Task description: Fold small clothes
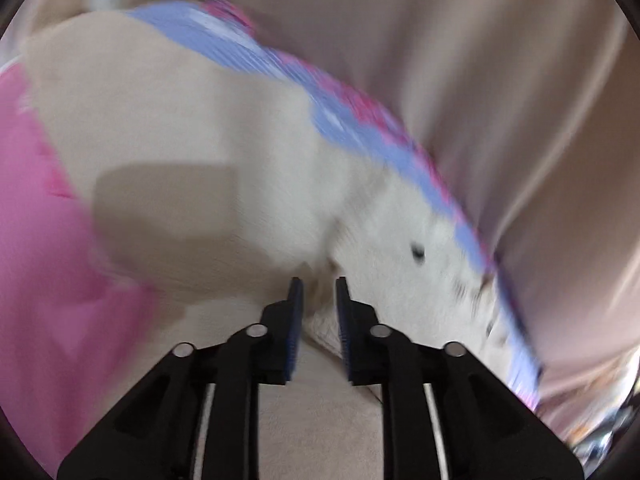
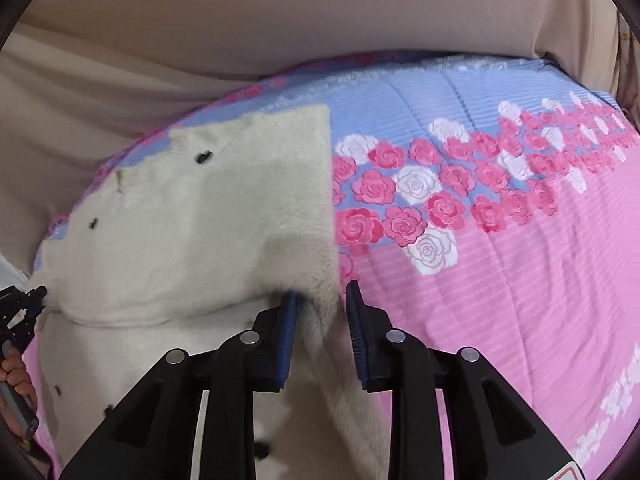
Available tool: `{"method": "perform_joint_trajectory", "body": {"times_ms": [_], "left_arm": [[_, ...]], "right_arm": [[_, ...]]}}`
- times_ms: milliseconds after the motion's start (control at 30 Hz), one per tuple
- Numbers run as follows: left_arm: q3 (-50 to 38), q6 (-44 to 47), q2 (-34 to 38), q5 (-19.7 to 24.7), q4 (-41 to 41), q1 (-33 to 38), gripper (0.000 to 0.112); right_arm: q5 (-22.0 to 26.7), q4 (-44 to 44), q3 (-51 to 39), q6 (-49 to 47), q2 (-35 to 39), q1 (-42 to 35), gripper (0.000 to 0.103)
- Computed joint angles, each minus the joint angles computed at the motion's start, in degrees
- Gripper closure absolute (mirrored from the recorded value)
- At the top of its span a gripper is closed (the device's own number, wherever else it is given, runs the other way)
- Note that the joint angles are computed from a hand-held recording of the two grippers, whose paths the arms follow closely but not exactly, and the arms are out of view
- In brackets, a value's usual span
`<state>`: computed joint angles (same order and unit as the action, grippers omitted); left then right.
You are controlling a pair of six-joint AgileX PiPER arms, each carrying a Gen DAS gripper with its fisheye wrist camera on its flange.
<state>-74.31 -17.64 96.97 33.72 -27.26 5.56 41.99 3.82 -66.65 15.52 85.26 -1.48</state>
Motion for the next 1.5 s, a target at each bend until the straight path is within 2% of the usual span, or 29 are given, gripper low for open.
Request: {"method": "perform_joint_trajectory", "body": {"times_ms": [67,100,200,267,433,533,600,633,667,700,733,833,900,1000,1133,1233,1300,1333,1433,1500], "left_arm": [[2.98,-1.92,-3.75,-1.59,0.79,5.48,0.06],[2.94,-4.03,-4.43,-1.54,3.48,8.84,0.055],[-1.07,-7.64,-1.85,1.04,9.83,16.34,0.054],[-5.38,-7.51,2.13,2.68,11.21,21.96,0.054],[-18.27,-12.16,13.99,6.95,17.35,29.06,0.055],[-22.75,-11.12,18.63,6.59,15.7,30.68,0.065],[-25.58,-10.12,20.42,7.86,14.54,30.53,0.102],[-27.6,-8.58,21.49,9.31,12.63,30.66,0.102],[-27.58,-8.61,20.64,8.48,13.01,30.21,0.103],[-26.11,-7.95,18.27,5.43,14.66,28.62,0.104],[-25.85,-7.21,16.73,4.22,16.35,27.02,0.104],[-28.54,-3.51,11.94,4.23,16.99,21.26,0.104],[-29.63,-0.02,8.19,3.84,14.24,16.3,0.104],[-33.99,1.68,5.09,4.33,15.56,3.25,0.104],[-36.65,1.66,5.83,6.72,15.24,-12.34,0.102],[-38.03,-5.45,11.61,10.34,21.76,-23.93,0.093],[-38.99,-10.33,16.28,14.72,24.76,-28.6,0.071],[-37.45,-13.54,17.57,15.92,26.69,-30.82,0.071],[-23.14,-18.94,11.1,10.64,27.63,-33.57,0.066],[-16.32,-23.96,6.03,9.56,30.67,-34.2,0.052]], "right_arm": [[0.91,-0.8,1.79,0.76,-4.0,1.73,0.056],[1.59,-1.76,2.79,1.26,-5.99,3.23,0.054],[3.93,-3.15,4.2,1.64,-8.54,8.23,0.054],[5.43,-3.25,5.36,3.02,-9.92,12.05,0.053],[7.68,-2.94,7.0,8.93,-9.44,20.97,0.052],[8.4,-3.11,6.92,11.21,-7.77,25.64,0.052],[8.29,-3.59,6.53,12.31,-6.8,27.8,0.051],[8.23,-3.66,6.21,12.58,-6.32,28.2,0.051],[8.14,-3.55,5.88,12.75,-5.99,28.44,0.051],[8.14,-3.54,5.62,12.91,-5.89,28.45,0.051],[8.09,-3.65,5.36,13.21,-5.97,28.36,0.05],[7.84,-3.4,5.48,12.86,-6.9,27.56,0.049],[7.96,-3.12,5.49,12.25,-7.75,26.41,0.049],[8.03,-0.48,5.53,8.81,-9.29,22.31,0.049],[8.63,2.65,7.32,3.65,-12.93,15.33,0.046],[8.87,4.7,8.73,-1.27,-14.74,8.69,0.043],[9.49,5.95,8.72,-4.47,-15.11,4.48,0.043],[10.11,7.85,8.29,-7.07,-14.98,1.59,0.043],[11.24,14.12,5.53,-13.86,-13.06,-4.32,0.043],[11.45,16.08,2.16,-15.61,-9.69,-4.43,0.041]]}}
